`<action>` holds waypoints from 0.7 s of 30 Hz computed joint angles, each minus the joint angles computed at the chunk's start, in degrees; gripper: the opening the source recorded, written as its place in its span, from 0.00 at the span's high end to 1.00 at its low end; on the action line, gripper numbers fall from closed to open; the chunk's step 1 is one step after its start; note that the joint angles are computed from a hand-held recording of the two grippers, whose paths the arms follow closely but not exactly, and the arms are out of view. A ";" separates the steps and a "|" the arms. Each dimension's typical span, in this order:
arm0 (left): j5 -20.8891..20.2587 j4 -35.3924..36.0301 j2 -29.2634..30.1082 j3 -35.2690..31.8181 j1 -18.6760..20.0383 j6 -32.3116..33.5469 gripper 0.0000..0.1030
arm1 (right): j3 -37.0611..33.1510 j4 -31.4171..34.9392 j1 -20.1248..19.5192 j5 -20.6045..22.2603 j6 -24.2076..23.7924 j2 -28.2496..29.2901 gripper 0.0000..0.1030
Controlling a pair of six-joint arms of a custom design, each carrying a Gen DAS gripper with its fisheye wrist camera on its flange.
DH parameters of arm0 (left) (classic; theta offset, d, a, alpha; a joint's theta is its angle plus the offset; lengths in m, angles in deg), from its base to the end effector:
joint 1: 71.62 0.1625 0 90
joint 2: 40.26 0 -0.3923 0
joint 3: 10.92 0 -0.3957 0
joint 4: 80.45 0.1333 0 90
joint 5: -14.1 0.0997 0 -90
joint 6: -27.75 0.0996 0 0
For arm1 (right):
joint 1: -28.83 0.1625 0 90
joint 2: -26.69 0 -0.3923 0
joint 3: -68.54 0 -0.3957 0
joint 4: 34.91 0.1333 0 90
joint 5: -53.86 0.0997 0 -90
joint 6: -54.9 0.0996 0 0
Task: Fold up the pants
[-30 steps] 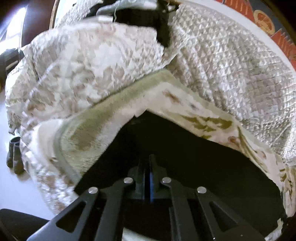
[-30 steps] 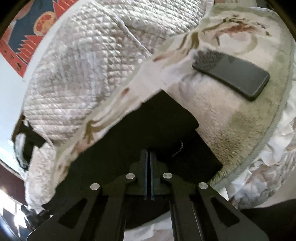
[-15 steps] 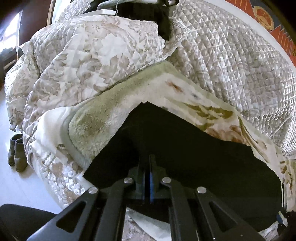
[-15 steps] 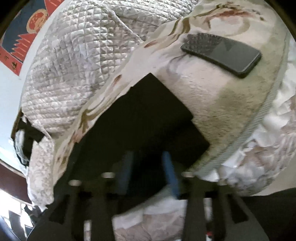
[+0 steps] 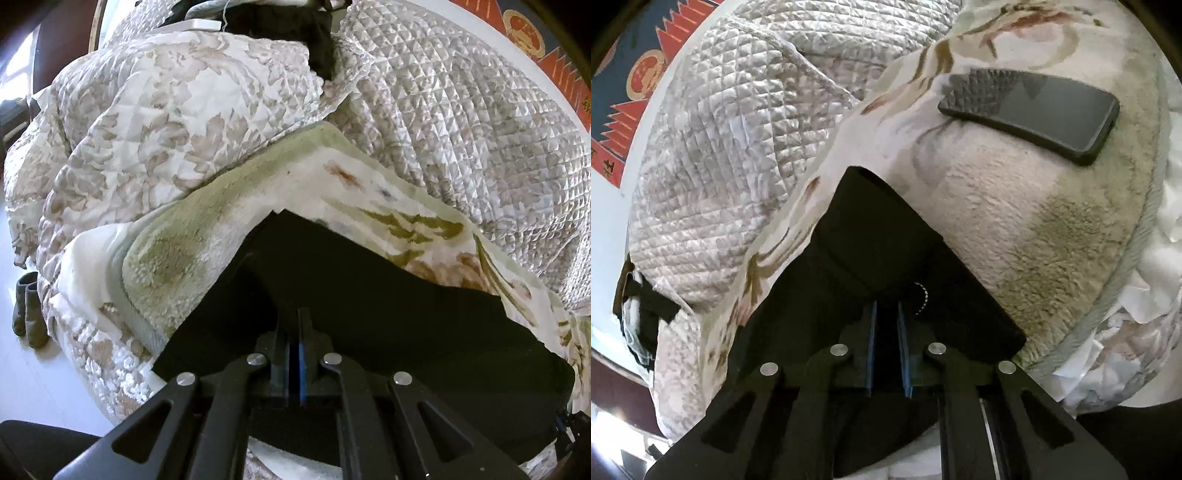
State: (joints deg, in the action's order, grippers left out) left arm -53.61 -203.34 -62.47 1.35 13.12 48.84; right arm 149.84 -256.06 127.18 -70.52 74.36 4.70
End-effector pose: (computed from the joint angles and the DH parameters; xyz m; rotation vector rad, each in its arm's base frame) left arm 0.0889 -0.9007 0.3793 0.3842 2.4943 -0.9092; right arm 0.1743 -0.6566 0.0382 -0.7325 -2.2297 1.7806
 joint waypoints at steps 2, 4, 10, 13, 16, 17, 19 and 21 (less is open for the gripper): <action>-0.10 0.50 0.43 -0.92 -0.03 -0.01 0.96 | 0.44 -2.22 0.28 0.94 -0.96 -0.01 0.90; -0.03 0.49 0.37 -0.80 -0.07 -0.10 0.96 | 1.56 -5.66 0.30 3.51 -1.47 -0.33 0.90; -0.06 0.17 0.00 0.05 -0.07 -0.09 0.96 | 0.85 -4.12 1.14 -2.20 -0.87 -0.17 0.49; -0.07 0.20 0.11 0.01 -0.04 0.32 0.96 | -0.08 -5.33 1.04 -4.54 -1.28 0.75 0.49; 0.01 1.40 1.22 -2.00 0.06 0.18 0.96 | -0.92 -5.90 0.92 -7.12 -1.36 1.32 0.49; 0.05 1.73 1.53 -2.50 0.08 0.19 0.96 | -1.09 -5.44 0.70 -6.75 -1.44 1.31 0.49; 0.14 2.01 1.83 -2.85 0.07 0.30 0.96 | -1.77 -4.66 0.10 -5.44 -2.58 1.37 0.49; 0.20 2.35 2.16 -3.43 0.07 0.31 0.96 | -2.10 -3.44 -0.18 -5.43 -2.45 1.25 0.49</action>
State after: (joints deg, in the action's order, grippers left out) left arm -53.41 -200.99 -60.30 -2.07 13.19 49.15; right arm 147.74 -259.49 126.99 -75.95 71.90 5.94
